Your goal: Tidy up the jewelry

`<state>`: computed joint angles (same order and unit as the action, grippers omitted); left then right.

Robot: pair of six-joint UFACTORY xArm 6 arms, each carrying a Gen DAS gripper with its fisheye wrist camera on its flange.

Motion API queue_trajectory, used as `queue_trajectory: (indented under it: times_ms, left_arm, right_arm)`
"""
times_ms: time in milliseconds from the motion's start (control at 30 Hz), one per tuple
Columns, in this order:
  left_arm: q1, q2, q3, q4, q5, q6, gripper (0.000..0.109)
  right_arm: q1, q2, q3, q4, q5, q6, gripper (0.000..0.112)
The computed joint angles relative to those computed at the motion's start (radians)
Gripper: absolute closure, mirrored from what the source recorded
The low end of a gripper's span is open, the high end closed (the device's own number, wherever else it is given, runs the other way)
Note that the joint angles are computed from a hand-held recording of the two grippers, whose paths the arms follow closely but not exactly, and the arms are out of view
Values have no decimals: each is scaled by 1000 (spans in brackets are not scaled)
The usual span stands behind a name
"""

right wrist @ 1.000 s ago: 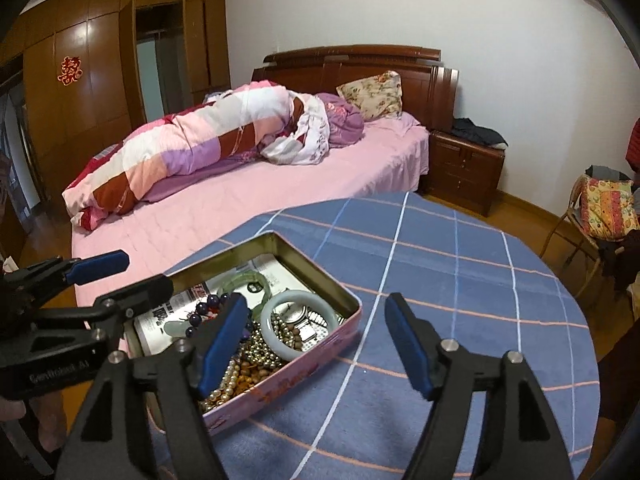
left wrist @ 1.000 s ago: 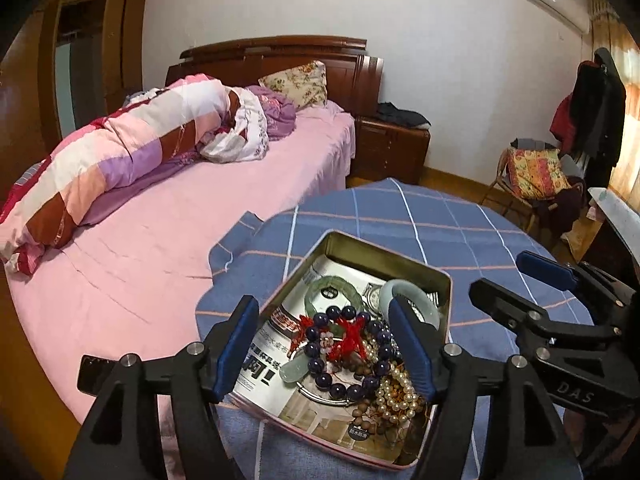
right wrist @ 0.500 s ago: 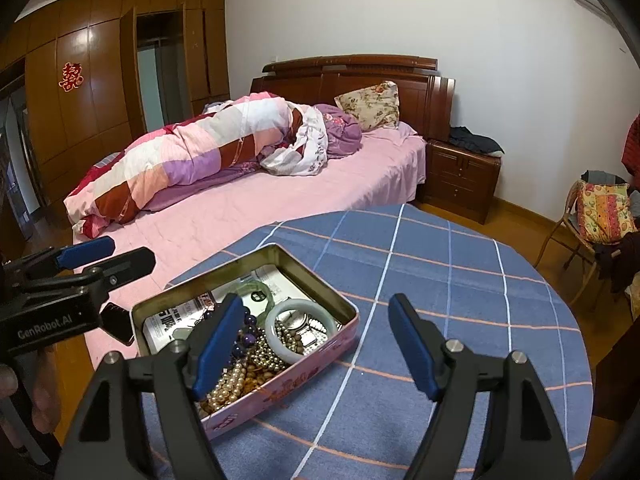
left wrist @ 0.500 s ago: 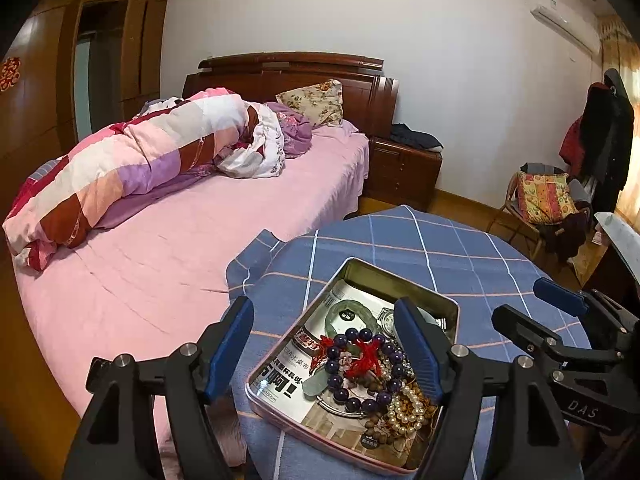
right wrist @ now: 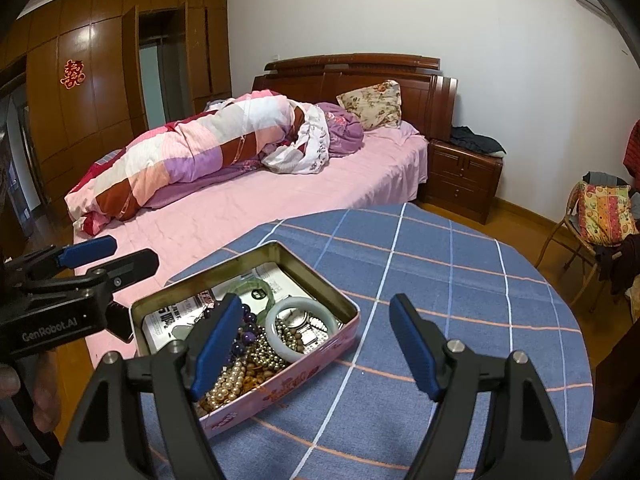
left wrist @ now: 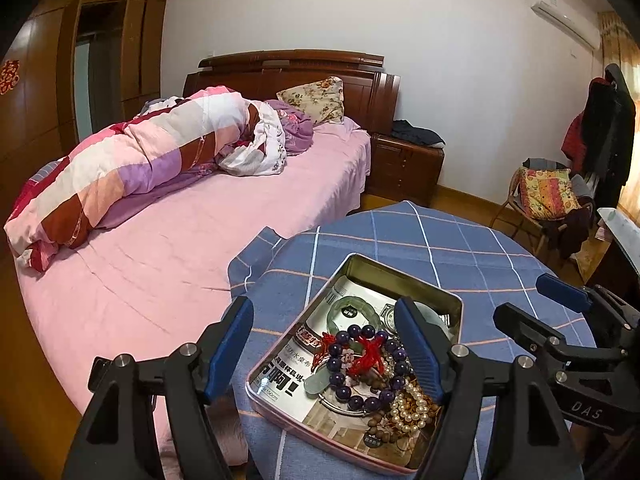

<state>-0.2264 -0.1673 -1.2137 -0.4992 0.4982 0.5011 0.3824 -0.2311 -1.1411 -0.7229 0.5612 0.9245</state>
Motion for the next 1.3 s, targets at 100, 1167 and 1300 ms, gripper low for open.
queue_trajectory:
  times_ms: [100, 1167, 1300]
  left_arm:
    - [0, 1, -1, -1, 1, 1, 36]
    - [-15, -4, 5, -14, 0, 47, 36]
    - [-17, -3, 5, -2, 2, 27, 36]
  right_arm:
    - [3, 0, 3, 1, -1, -3, 33]
    - [7, -10, 28, -7, -3, 11, 33]
    - [5, -12, 30, -6, -3, 7, 33]
